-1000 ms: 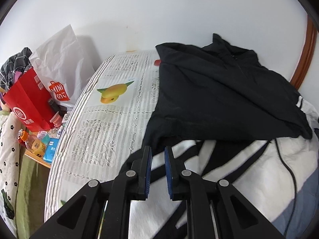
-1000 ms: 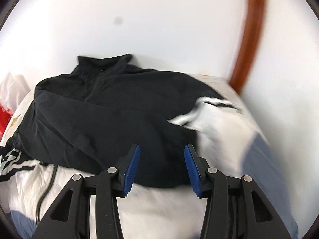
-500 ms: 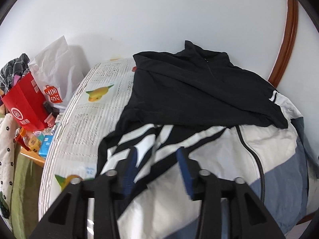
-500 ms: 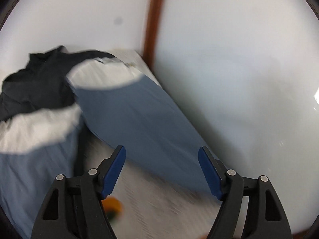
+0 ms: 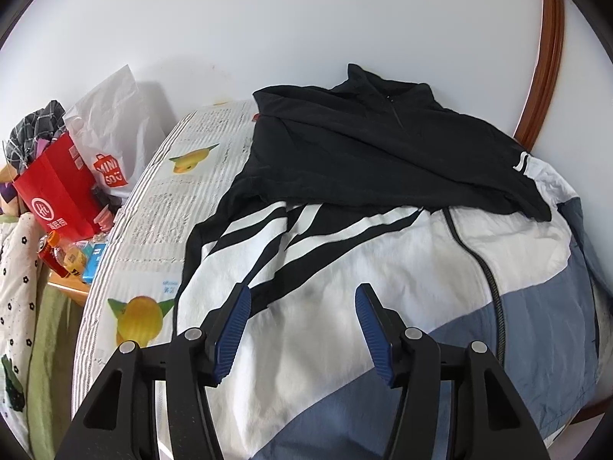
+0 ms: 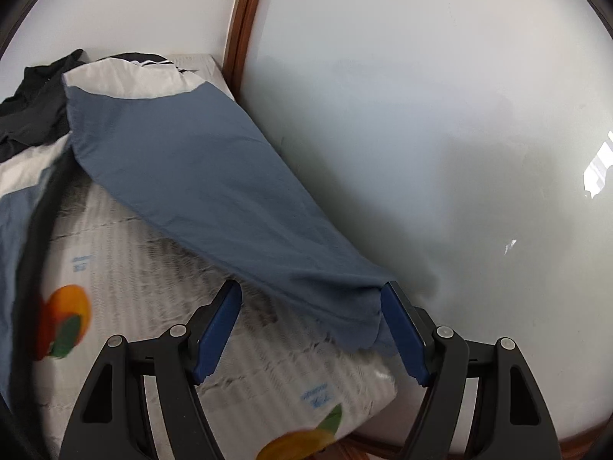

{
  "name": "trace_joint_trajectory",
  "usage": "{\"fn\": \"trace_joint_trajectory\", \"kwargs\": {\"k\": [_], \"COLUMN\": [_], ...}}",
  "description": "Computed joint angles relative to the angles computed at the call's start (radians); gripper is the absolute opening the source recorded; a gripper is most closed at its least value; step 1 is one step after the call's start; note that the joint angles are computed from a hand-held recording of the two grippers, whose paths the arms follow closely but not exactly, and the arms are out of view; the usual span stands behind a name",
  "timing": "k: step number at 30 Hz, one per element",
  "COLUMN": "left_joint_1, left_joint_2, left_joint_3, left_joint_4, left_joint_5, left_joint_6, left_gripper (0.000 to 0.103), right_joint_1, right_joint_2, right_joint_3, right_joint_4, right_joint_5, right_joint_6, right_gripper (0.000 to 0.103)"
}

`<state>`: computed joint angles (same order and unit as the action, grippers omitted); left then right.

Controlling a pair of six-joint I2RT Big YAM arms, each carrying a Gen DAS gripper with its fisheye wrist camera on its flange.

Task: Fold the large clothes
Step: 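Close the right tool on the blue sleeve cuff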

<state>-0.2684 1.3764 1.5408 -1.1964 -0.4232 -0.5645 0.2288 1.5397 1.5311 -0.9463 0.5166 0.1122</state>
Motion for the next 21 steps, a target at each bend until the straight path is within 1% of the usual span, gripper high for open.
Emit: {"fn": "trace_joint_trajectory", "kwargs": {"k": [1, 2, 3, 5, 8, 12, 17, 21], "left_joint_1": [0.001, 0.002, 0.005, 0.01, 0.026, 0.041, 0.071, 0.09], "left_joint_2": [-0.003, -0.007, -0.01, -0.018, -0.033, -0.061, -0.092, -0.11], "left_joint_3": [-0.004, -0.01, -0.015, -0.028, -0.053, -0.094, -0.138, -0.162], "left_joint_4": [-0.002, -0.006, -0.011, -0.013, -0.019, -0.005, 0.015, 0.029], "left_joint_5": [-0.003, -0.007, -0.011, -0.017, -0.013, -0.027, 0.008, 0.022], "left_joint_6": [-0.001, -0.002, -0.002, -0.002, -0.012, -0.015, -0.02, -0.013], "left_gripper": [0.054, 0.055, 0.055, 0.055, 0.055, 0.055, 0.055, 0.055], "right_joint_1": [-0.004, -0.009, -0.012, -0.008, 0.013, 0.059, 0.115, 0.171], "right_joint_2": [0.012, 0.03, 0.044, 0.056, 0.032, 0.04, 0.107, 0.179], "right_joint_3": [0.012, 0.033, 0.054, 0.08, 0.094, 0.168, 0.321, 0.452], "right_joint_4": [-0.008, -0.022, -0.035, -0.031, 0.001, 0.02, -0.005, -0.05], "right_joint_5": [0.0, 0.0, -0.001, 0.008, 0.036, 0.05, -0.004, -0.025], "right_joint_6": [0.001, 0.005, 0.011, 0.019, 0.0, -0.017, 0.011, 0.035], "right_gripper": [0.053, 0.032, 0.016, 0.007, 0.004, 0.004, 0.004, 0.003]}}
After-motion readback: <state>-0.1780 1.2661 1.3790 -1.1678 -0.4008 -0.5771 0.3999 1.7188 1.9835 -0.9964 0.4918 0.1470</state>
